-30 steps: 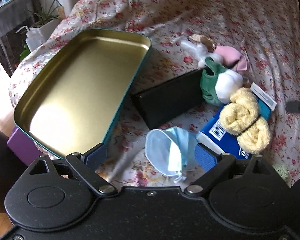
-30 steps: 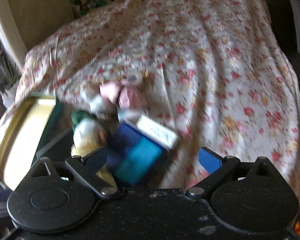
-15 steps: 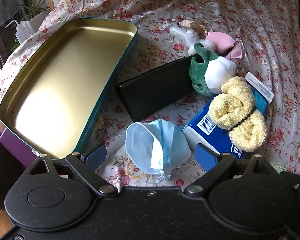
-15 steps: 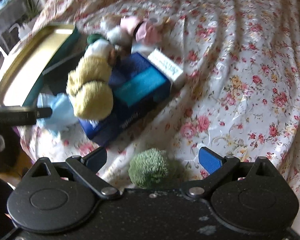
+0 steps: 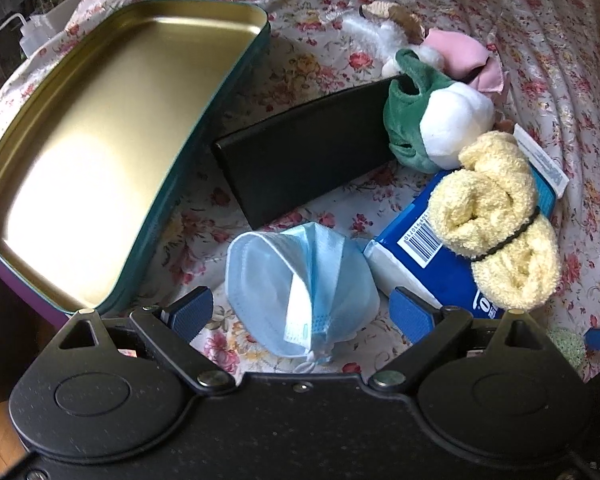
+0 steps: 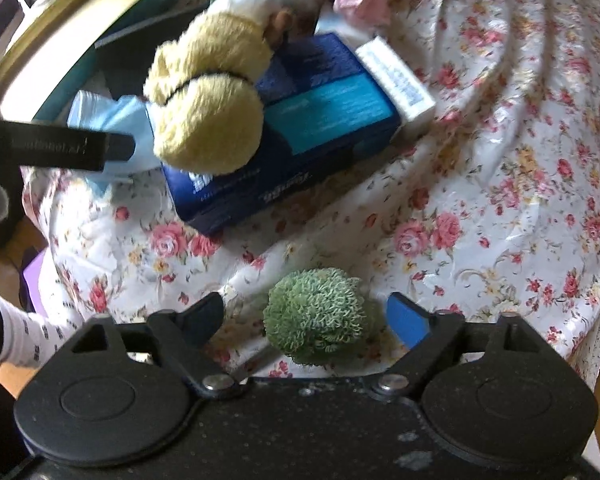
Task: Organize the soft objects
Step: 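Close left gripper on blue face mask while right gripper closes on green fuzzy ball, then drop blue mask into tin tray with left gripper while right gripper carries green ball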
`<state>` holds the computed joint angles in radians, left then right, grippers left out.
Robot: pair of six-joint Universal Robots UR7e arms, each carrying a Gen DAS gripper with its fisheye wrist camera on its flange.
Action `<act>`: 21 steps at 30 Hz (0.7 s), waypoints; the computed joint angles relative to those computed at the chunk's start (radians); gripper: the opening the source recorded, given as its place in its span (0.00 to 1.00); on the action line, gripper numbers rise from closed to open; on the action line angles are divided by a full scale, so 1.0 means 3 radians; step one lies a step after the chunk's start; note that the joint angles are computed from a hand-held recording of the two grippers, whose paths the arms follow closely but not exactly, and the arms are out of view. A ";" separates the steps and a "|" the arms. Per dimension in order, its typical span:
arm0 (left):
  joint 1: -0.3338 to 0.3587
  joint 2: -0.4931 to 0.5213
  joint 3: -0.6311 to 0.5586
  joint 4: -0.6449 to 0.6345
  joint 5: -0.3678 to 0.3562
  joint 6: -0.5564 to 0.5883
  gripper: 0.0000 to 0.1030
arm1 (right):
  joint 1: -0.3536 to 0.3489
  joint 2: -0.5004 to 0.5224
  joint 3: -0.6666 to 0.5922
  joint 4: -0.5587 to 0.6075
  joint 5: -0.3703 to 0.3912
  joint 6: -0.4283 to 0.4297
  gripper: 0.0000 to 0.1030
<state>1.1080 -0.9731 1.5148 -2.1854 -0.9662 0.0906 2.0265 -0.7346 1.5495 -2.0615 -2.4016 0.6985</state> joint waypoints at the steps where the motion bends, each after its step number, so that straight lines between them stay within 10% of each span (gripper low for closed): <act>1: 0.0006 0.0010 -0.0018 0.0040 -0.0019 -0.0017 0.89 | -0.0015 0.0013 -0.0033 0.0091 0.0019 0.0047 0.68; 10: 0.0069 0.0069 -0.0160 0.0332 -0.0195 -0.0189 0.53 | 0.0002 -0.0059 0.0100 -0.0042 -0.0077 0.0197 0.54; 21: 0.0085 -0.0104 -0.0103 0.0213 -0.0336 -0.0158 0.48 | 0.0069 -0.0275 0.0378 -0.0427 -0.0208 0.0437 0.52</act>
